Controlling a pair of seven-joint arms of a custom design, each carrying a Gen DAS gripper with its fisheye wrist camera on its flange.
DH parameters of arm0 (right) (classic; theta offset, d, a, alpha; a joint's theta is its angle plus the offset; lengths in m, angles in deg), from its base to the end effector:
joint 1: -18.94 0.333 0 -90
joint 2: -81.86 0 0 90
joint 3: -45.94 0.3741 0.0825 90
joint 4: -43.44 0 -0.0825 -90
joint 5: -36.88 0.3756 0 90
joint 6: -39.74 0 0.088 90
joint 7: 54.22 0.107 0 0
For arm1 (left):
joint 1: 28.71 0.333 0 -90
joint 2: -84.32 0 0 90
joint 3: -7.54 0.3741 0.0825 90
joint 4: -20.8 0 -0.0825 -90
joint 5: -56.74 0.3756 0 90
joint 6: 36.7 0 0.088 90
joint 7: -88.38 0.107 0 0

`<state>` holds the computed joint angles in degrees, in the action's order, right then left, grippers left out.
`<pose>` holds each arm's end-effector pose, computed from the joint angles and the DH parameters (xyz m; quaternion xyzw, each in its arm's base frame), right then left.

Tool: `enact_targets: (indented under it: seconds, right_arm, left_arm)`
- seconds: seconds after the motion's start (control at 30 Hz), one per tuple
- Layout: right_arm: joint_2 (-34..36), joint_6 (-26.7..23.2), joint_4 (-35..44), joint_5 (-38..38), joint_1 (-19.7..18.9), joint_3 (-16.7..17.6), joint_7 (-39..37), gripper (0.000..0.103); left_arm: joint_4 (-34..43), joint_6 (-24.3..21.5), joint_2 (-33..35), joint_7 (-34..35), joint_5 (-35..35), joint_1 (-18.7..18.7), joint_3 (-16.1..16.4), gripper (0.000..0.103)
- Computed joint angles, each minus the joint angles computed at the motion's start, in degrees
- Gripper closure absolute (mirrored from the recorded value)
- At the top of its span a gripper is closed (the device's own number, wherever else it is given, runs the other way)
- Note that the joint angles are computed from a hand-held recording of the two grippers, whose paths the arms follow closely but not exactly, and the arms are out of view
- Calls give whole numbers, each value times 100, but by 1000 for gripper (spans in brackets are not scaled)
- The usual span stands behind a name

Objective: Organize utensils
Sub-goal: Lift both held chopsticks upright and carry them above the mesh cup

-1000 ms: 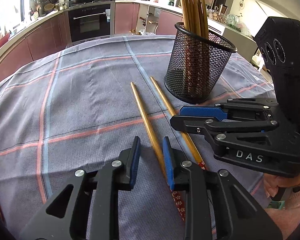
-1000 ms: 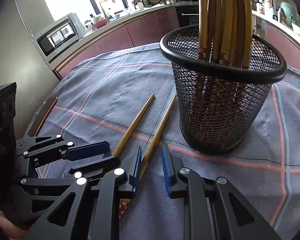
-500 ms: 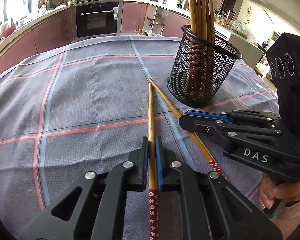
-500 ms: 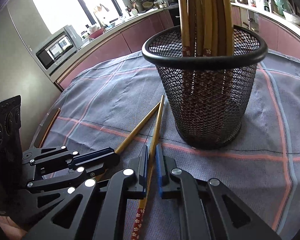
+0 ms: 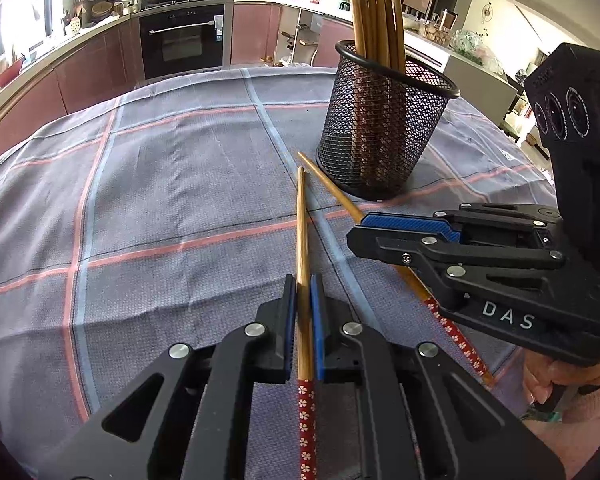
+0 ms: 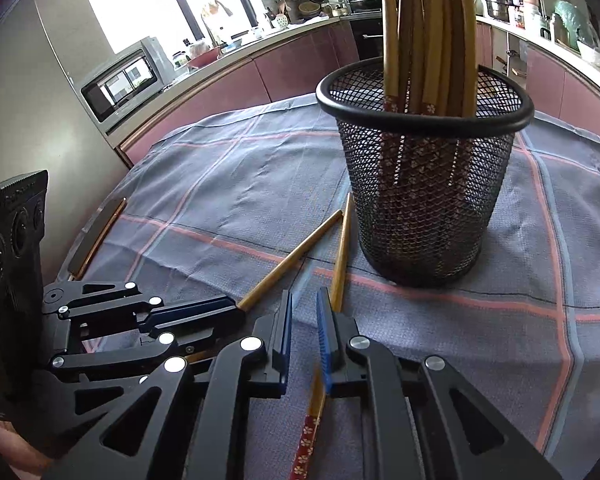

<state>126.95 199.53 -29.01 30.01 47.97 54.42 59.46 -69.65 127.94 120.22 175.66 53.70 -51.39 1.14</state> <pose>0.6825 0.4738 0.4225 -0.7366 0.5699 -0.0895 0.3531 0.6867 -0.3545 0.4039 -0.5331 0.7784 -0.3080 0.1228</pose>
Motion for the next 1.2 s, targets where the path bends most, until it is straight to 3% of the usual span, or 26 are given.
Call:
enact_targets:
  seconds: [0.17, 0.37, 0.5, 0.57, 0.63, 0.7, 0.87, 1.0, 1.2]
  right_arm:
    - [-89, -7, -95, -218, 171, -286, 207, 87]
    - [-170, -58, -159, -631, 369, -610, 560, 74]
    - [-25, -344, 64, -700, 302, -513, 543, 76]
    - [-20, -333, 61, -835, 399, -653, 648, 81]
    - [-17, -289, 48, -780, 303, -529, 614, 97]
    - [-58, -163, -54, -656, 182, -387, 575, 97]
    - [-199, 258, -362, -427, -56, -43, 285, 97]
    - [-112, 94, -214, -213, -149, 184, -81, 97]
    - [55, -228, 107, -78, -11, 43, -204, 90]
  left_arm:
    - [166, -95, 82, -6, 86, -44, 60, 89]
    - [249, -162, 130, 50, 162, -41, 57, 85]
    - [263, -167, 140, 55, 173, -37, 51, 85]
    - [271, -169, 142, 34, 190, -58, 76, 85]
    - [273, -160, 143, -26, 223, -101, 129, 87]
    - [263, -144, 145, -49, 202, -79, 101, 94]
    - [196, -61, 118, -48, 121, -22, 18, 95]
    - [149, -3, 90, -36, 140, -62, 51, 95]
    - [259, -174, 139, 112, 177, -44, 10, 92]
